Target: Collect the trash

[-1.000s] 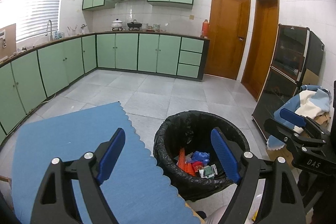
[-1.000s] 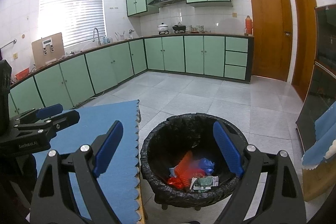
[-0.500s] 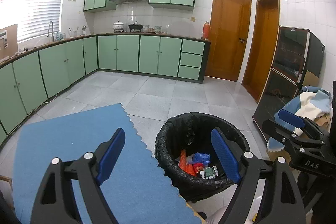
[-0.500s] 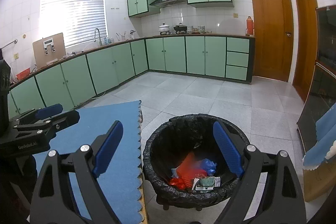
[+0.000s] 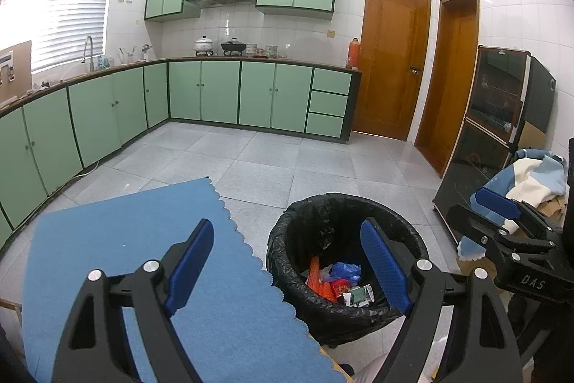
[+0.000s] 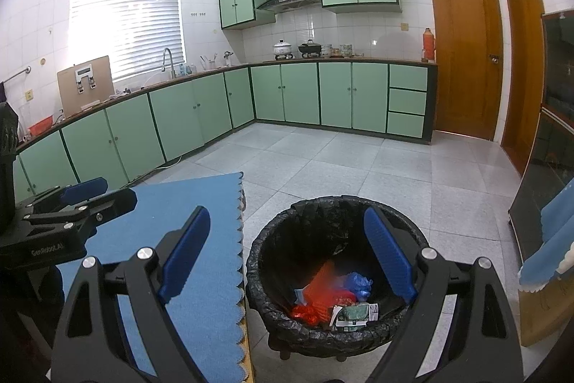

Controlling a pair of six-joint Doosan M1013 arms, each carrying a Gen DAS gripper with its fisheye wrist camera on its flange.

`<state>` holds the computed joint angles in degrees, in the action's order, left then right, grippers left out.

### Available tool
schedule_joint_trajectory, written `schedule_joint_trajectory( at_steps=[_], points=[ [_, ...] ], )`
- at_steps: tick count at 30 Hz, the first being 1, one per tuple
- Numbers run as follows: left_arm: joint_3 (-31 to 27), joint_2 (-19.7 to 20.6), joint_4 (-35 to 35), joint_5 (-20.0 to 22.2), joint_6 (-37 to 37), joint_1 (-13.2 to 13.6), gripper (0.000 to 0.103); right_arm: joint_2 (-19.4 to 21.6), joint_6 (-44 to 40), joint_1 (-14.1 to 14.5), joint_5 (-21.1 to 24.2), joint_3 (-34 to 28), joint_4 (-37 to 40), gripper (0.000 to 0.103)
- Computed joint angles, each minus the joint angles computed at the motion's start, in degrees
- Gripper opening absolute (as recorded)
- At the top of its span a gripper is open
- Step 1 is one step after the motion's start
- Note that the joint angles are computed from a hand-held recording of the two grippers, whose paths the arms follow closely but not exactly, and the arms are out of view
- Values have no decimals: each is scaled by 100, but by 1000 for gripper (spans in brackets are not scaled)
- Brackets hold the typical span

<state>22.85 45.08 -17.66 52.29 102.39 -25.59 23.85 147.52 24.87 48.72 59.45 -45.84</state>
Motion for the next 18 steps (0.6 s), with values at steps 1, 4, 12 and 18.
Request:
schedule_joint_trajectory(
  at_steps=[1,4,12,18],
  points=[
    [-11,5,-3,4,4,3,82,2,2,0,-3,-1,-1,85],
    [-12,6,2,1,-8,0,82,-2,-9,-2,-1,1,10,85],
    [-94,39,14,58,-33,8,82,24,-49,-2,13,-45,39,85],
    [-121,51,13,88,-38,14,82,29,-47,2,22,-53,40,85]
  ],
)
